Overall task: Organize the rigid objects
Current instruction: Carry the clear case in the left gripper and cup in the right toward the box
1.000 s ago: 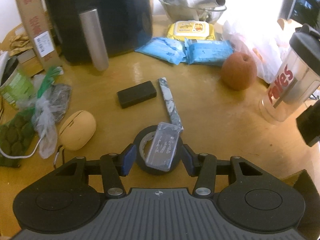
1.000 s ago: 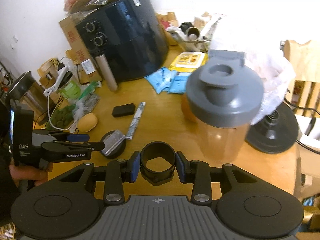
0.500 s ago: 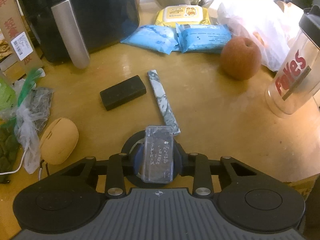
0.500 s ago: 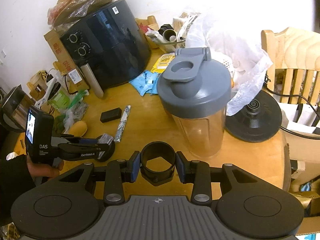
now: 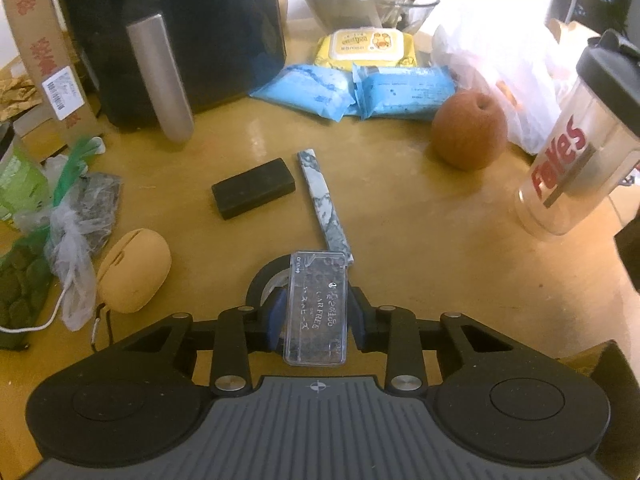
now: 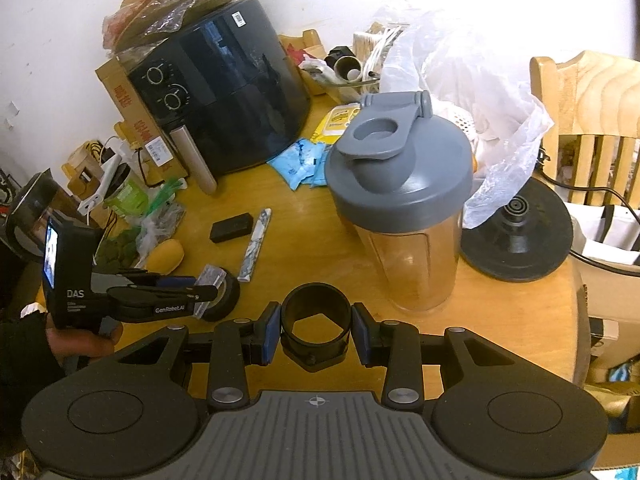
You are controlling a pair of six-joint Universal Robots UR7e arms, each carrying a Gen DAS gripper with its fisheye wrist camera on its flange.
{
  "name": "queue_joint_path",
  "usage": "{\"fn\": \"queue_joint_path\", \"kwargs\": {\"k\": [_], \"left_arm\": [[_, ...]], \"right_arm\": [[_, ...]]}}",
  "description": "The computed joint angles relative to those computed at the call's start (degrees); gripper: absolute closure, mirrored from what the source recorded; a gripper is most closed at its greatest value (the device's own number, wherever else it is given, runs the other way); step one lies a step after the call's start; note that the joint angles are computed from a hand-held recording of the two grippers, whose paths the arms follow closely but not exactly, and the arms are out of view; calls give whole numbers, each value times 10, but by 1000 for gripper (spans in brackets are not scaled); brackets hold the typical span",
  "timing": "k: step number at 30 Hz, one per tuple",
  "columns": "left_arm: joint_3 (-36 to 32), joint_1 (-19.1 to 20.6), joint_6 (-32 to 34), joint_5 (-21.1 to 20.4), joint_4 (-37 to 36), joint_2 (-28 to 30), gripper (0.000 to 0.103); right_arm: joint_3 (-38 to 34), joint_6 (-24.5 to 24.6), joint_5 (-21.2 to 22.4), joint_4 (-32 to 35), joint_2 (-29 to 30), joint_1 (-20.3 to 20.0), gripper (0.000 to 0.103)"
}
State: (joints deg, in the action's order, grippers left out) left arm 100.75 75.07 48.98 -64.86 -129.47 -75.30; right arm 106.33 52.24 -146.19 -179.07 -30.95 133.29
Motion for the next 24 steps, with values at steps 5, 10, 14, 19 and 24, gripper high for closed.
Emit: {"fn": "queue_joint_path", "kwargs": {"k": [5,10,14,19,24], "left_arm": [[1,0,-11,-12,5,-19,70],[-1,-2,-25,-21,12,-39,70],[-3,-3,-42,-26,29,-55,70],[-2,-7,-62,-33,49,-79,70],[3,-11,-79,-38,61,-104,70]], "right_arm": [[-5,-20,8,-9,4,0,63],[-13,-42,19,-13,9,0,63],[-19,-59,33,-13,11,-2,63],[-27,-86,52,-24,17,-4,63],[-33,-110,69,-35,21,-5,63]]}}
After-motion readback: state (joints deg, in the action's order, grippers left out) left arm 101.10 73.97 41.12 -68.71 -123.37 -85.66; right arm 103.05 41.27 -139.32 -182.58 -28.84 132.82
